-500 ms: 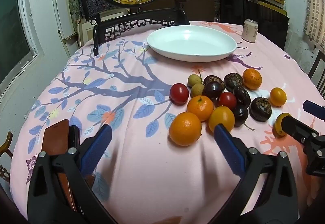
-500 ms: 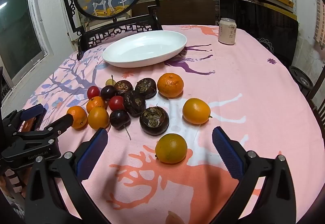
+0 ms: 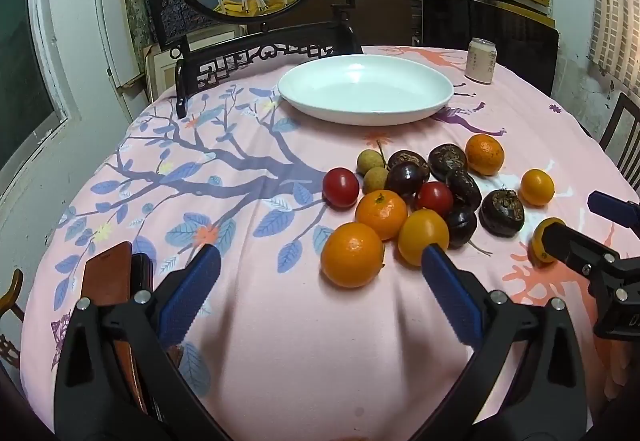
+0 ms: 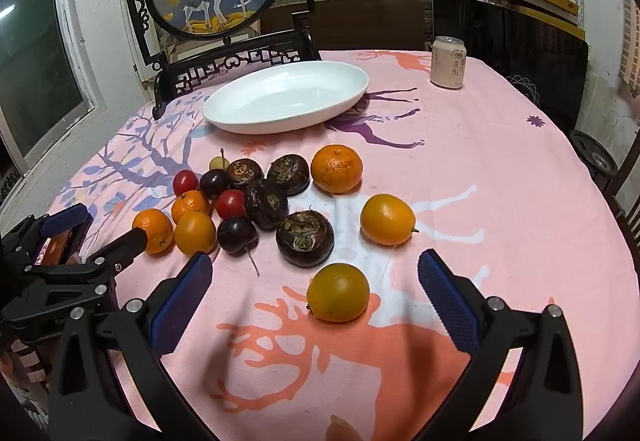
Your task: Organize fruits
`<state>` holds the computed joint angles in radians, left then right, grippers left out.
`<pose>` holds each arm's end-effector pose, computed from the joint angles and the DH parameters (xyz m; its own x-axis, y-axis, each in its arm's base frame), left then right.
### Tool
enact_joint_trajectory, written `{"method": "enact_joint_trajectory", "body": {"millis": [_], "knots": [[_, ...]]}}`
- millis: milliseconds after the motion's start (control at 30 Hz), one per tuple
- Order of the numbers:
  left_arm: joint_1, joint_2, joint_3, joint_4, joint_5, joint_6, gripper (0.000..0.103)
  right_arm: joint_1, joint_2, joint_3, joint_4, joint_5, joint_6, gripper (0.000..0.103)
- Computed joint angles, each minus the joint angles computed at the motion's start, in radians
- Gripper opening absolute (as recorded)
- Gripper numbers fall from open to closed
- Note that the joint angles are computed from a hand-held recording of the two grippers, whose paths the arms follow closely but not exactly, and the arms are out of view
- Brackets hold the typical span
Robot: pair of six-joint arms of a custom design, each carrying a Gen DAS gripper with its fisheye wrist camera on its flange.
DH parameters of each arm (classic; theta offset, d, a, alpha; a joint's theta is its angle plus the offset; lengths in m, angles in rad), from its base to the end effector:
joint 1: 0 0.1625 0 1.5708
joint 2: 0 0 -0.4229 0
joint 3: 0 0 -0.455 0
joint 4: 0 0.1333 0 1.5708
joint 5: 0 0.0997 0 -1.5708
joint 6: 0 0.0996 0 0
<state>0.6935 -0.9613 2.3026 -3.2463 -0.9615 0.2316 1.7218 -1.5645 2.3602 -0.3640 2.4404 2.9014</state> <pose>-0.2372 -0.4446 0.0217 -0.4840 0.6356 -0.6015 0.8605 0.4705 -0.1952 0.1073 -0.3253 0.1429 -0.7059 0.4737 0.5266 -0.2377 0.5419 -0.8061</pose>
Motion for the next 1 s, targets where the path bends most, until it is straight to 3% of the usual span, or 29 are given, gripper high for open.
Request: {"method": "enact_joint_trajectory", "body": {"millis": [1000], "knots": [[0.006,0.001,-0.001,0.011,-0.014,0.019,0.101,-0.002,-0.007,0.006,-0.004,-0.011,-0.001,0.102]]}}
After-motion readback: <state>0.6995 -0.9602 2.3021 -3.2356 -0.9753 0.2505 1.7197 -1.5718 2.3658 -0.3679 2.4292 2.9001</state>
